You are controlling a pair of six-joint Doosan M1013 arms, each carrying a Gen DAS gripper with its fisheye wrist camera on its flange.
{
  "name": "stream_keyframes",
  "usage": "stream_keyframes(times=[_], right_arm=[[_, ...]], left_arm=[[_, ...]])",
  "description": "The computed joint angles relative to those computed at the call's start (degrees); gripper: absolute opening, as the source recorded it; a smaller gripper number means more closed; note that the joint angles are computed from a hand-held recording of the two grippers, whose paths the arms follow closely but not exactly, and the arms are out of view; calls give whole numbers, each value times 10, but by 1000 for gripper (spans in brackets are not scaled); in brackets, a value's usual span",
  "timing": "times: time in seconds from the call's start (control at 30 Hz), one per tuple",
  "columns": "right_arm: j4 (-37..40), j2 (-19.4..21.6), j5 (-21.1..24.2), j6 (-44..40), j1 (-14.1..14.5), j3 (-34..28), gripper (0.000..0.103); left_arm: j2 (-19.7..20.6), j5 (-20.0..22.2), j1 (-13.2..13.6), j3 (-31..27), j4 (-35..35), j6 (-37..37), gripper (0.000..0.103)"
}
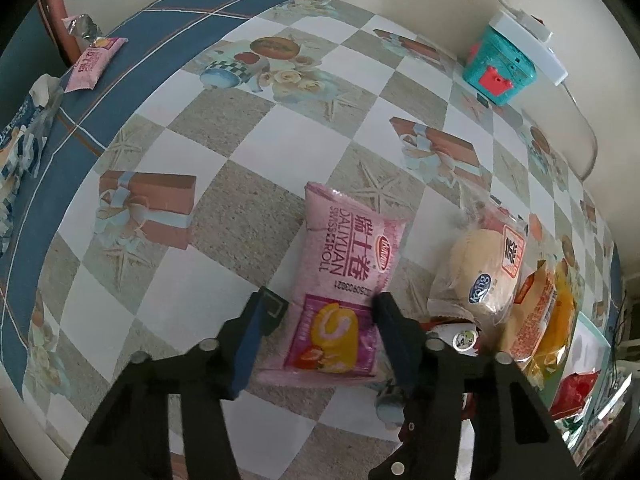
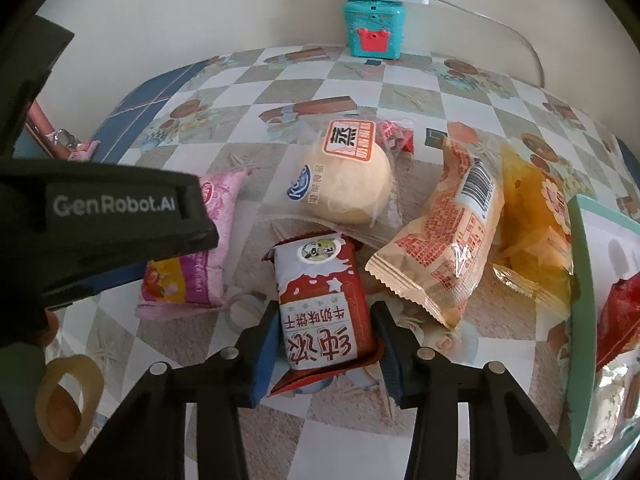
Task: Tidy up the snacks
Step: 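Grasp the pink Swiss roll bag with the left tool while the right tool grasps the red milk biscuit box, then carry the pink bag and red box into the tray and open both tools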
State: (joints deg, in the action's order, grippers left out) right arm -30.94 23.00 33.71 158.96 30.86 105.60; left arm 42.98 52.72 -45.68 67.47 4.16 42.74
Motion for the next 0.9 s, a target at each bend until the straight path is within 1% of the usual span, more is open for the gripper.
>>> stream_keyframes(times=[0.03,0.3,0.43,0.53,0.73,0.9], right_arm=[[2,-1,0,-2,0,1,47],[17,-9,6,-11,0,11,47],[26,-13,15,-16,2,15,45],[38,-19,12,-27,2,22,44],[69,-31,10,-39,-2,36,44],[78,-40,14,-41,-2,47,43]], left_arm=[[1,3,-1,-1,0,-1,51],[4,34,-8,-6,24,-33,48],[1,36,-11,-2,28,-55,44],[-1,43,-13,1,32,-69,41],[0,66,-25,-2,44,-76,41],[-2,72,-30,2,39,-80,41]])
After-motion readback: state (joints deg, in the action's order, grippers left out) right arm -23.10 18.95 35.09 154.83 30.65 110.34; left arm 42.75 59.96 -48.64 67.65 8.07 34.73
